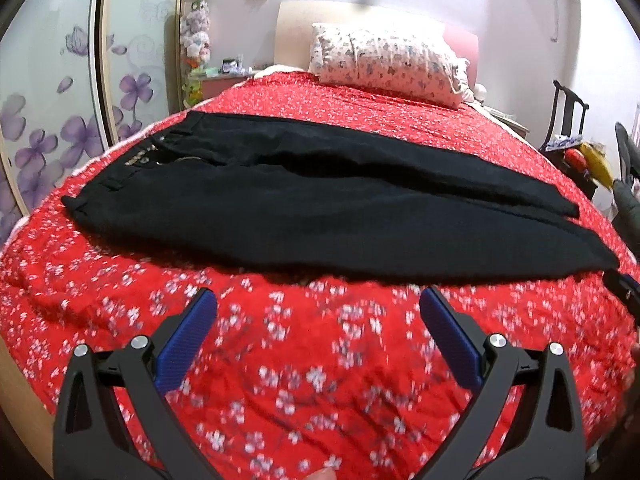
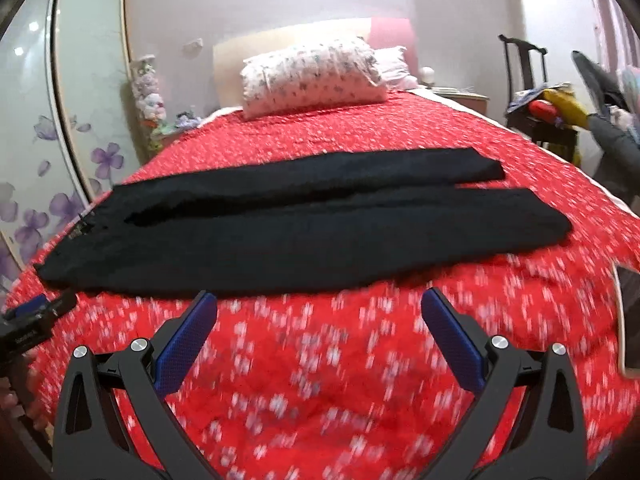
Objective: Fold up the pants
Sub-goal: 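Move the right tool down to the trouser leg ends, then grasp the trouser leg ends with the right tool and lift them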
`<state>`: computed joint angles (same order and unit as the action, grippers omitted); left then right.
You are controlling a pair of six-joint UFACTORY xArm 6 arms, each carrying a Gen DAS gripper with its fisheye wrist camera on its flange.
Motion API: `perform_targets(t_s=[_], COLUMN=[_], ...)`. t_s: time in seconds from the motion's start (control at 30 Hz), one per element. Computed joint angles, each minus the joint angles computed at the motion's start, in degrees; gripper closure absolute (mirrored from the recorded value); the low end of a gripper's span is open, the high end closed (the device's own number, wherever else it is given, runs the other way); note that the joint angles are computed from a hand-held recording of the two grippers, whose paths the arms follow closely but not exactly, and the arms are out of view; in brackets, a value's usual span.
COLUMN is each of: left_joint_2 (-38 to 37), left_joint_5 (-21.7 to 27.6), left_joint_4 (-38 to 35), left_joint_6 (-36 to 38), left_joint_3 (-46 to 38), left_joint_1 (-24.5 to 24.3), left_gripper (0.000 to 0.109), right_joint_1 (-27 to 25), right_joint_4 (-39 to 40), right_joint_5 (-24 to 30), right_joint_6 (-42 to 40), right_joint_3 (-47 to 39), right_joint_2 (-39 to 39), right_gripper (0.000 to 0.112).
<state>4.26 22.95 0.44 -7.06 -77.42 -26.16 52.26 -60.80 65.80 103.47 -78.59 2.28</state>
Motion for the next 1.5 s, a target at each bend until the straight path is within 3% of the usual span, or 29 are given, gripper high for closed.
perform_targets(t_s=[0.17, 0.3, 0.4, 0.57, 0.63, 0.67, 0.93, 1.33, 1.4, 1.5], left_joint_2=[6.54, 11.2, 14.41, 18.56, 19.54, 20.1, 21.41, 20.55, 21.01, 21.43], left_joint_5=[6.64, 7.96, 8.43, 8.77, 9.32, 9.88, 12.3, 8.96, 9.42, 10.1], left_joint_4=[-6.5, -5.06, -5.64, -8.44, -11.16, -12.43, -14.6, -14.57, -14.33, -14.65], left_joint_6=[2.19, 0.66, 0.61, 1.72, 3.57, 4.45, 7.97, 12.49, 12.48, 12.11], left_joint_3=[-9.89, -16.14, -20.47, -25.56, -26.4, -26.76, -27.69, -25.58, -26.2, -26.9], left_joint_1=[0.92, 1.13, 1.15, 0.86, 0.89, 0.9, 0.86, -0.76, -0.85, -0.76], left_gripper=[0.007, 0.007, 0.007, 0.007, 0.007, 0.007, 0.007, 0.007, 0.007, 0.007], right_joint_1=[-9.41, -20.92, -29.69, -42.24, -45.6, -46.84, -53.78, -54.07, -53.71, -53.66], right_joint_4=[2.57, 10.02, 18.25, 28.36, 30.22, 30.2, 24.47, 24.47, 23.16, 22.25], right_joint_5=[-11.85, -24.68, -31.6, -38.73, -38.17, -37.17, -33.94, -24.41, -23.32, -23.84], right_joint_6=[-3.0, -7.77, -13.97, -22.22, -24.4, -24.73, -20.92, -23.38, -23.56, -23.53], right_joint_3=[5.88, 10.53, 11.18, 9.76, 8.18, 7.45, 0.11, -10.02, -10.29, -9.16], right_joint_2=[-7.2, -11.84, -11.85, -7.68, -5.25, -4.22, 4.74, 15.01, 15.13, 13.96], right_gripper=[0.011, 0.011, 0.011, 0.011, 0.011, 0.016, 0.033, 0.049, 0.074, 0.089])
